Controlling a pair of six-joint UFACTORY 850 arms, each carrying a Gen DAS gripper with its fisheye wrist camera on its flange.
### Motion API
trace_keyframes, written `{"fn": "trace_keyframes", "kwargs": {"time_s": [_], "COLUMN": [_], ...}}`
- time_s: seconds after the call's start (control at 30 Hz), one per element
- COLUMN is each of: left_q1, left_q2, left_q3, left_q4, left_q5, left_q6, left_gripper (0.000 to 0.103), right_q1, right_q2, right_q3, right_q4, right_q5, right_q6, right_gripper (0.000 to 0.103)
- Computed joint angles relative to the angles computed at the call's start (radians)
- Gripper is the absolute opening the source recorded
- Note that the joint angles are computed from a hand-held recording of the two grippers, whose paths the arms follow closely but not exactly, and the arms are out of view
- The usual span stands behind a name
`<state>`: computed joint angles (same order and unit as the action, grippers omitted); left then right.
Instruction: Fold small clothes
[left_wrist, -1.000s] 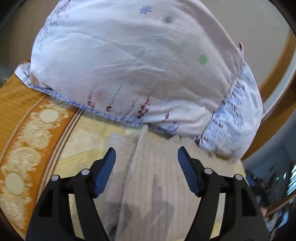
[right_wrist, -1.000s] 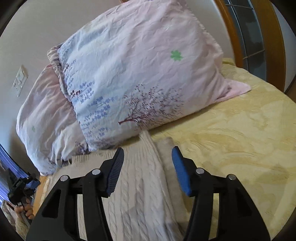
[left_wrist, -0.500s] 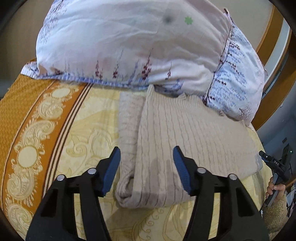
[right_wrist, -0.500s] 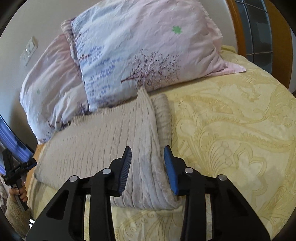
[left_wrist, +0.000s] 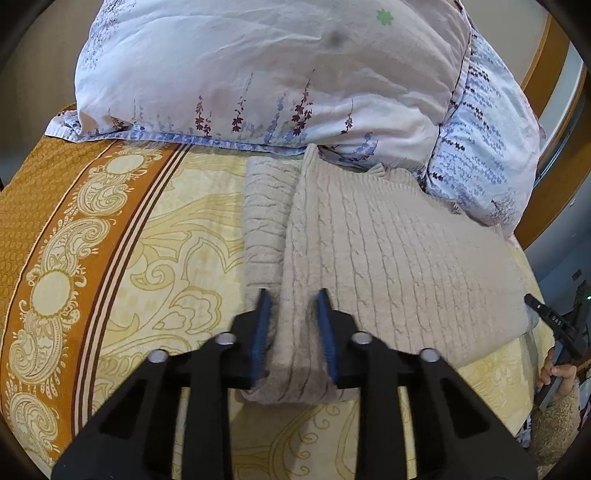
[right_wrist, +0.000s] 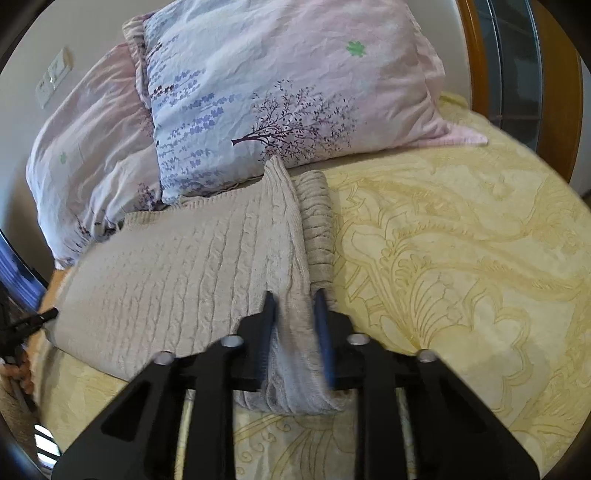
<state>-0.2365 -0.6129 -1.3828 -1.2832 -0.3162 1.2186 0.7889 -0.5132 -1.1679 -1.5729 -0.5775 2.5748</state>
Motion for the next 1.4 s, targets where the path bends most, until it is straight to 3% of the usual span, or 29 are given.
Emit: {"fn": "trace_keyframes", "kwargs": {"time_s": [0.23, 0.6, 0.83, 0.93, 1.0, 1.1, 1.13, 1.17, 1.27, 1.4], "left_q1": [0.025, 0.047, 0.035, 0.036, 0.041, 0.044, 0.037, 0.03, 0.006, -0.034], "left_q2": [0.01, 0.049, 0.018, 0.022, 0.029, 0.046, 0.06, 0.072, 0.089, 0.064], "left_q3": [0.005, 0.067, 0.038, 0.047, 0.053, 0.062, 0.073, 0.082, 0.09, 0.052], "left_q4": [-0.012, -0.052, 0.018, -0.014, -0.043, -0.101, -0.152, -0.21, -0.353, -0.312], "left_q5": [-0.059, -0.099, -0.079, -0.078, -0.092, -0.1, -0.069, -0.05, -0.041, -0.031], "left_q6": [-0.001, 0.09, 0.025, 0.054, 0.076, 0.115, 0.157, 0.214, 0.366, 0.349], "left_gripper": [0.007, 0.007, 0.008, 0.012, 0.019, 0.04, 0.052, 0.057, 0.065, 0.067], "right_q1": [0.03, 0.06, 0.061, 0.056, 0.053, 0.066, 0.066, 0.066, 0.053, 0.023], "right_q2": [0.022, 0.033, 0.0, 0.005, 0.012, 0.015, 0.011, 0.005, -0.033, -0.126], "right_q3": [0.008, 0.024, 0.003, 0.002, 0.005, -0.02, -0.032, -0.05, -0.124, -0.263], "right_q4": [0.004, 0.098, 0.196, 0.193, 0.191, 0.19, 0.182, 0.174, 0.162, 0.248], "right_q5": [-0.063, -0.069, -0.067, -0.061, -0.06, -0.131, -0.142, -0.149, -0.113, -0.005], "right_q6": [0.009, -0.016, -0.055, -0.049, -0.044, -0.07, -0.084, -0.109, -0.21, -0.42], "right_gripper": [0.008, 0.008, 0.008, 0.009, 0.018, 0.028, 0.029, 0.03, 0.039, 0.04]}}
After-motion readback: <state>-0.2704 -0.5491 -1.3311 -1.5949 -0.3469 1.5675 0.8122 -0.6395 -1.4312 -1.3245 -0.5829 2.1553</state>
